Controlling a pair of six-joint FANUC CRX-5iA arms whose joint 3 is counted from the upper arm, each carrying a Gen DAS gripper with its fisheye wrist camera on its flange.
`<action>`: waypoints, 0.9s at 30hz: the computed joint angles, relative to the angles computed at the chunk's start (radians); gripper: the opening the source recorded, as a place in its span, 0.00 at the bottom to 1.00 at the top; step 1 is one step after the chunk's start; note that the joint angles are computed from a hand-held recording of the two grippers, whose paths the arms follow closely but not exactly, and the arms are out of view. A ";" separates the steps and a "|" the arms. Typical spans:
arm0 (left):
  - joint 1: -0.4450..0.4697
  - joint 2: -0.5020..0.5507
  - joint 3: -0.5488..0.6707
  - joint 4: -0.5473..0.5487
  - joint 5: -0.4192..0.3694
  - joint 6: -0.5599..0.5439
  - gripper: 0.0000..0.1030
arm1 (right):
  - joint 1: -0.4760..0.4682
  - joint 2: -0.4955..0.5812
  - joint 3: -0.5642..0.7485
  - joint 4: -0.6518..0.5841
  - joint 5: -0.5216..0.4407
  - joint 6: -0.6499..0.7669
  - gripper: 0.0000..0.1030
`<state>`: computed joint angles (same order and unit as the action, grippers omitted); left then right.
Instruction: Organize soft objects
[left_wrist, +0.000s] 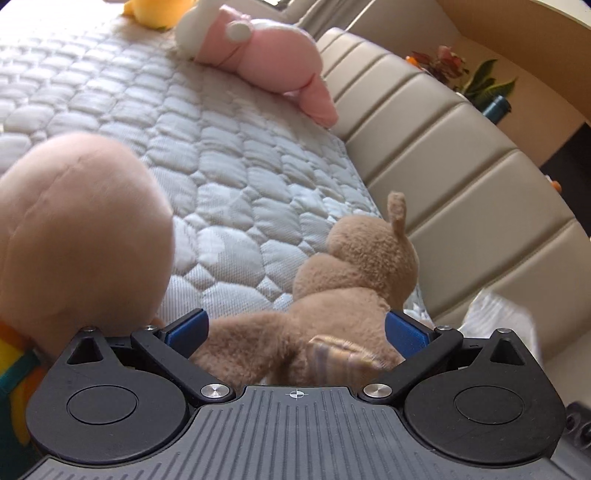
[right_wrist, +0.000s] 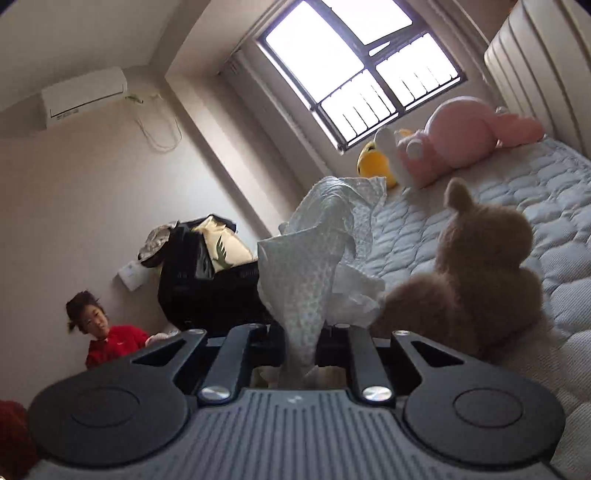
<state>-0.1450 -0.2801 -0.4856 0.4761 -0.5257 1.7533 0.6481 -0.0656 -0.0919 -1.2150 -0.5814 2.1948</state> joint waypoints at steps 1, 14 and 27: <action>0.000 0.002 -0.005 0.013 -0.002 -0.010 1.00 | 0.018 0.015 0.007 0.033 -0.006 -0.040 0.16; -0.044 0.035 0.016 0.032 -0.002 -0.106 1.00 | 0.135 0.031 -0.100 0.476 0.077 -0.602 0.16; -0.116 0.236 0.263 -0.184 -0.156 -0.086 1.00 | 0.169 -0.099 -0.303 0.841 0.334 -1.047 0.17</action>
<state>-0.2612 -0.0442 -0.2224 0.2918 -0.6813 1.6676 0.8170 -0.1643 -0.3946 -0.3737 -0.2472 1.1481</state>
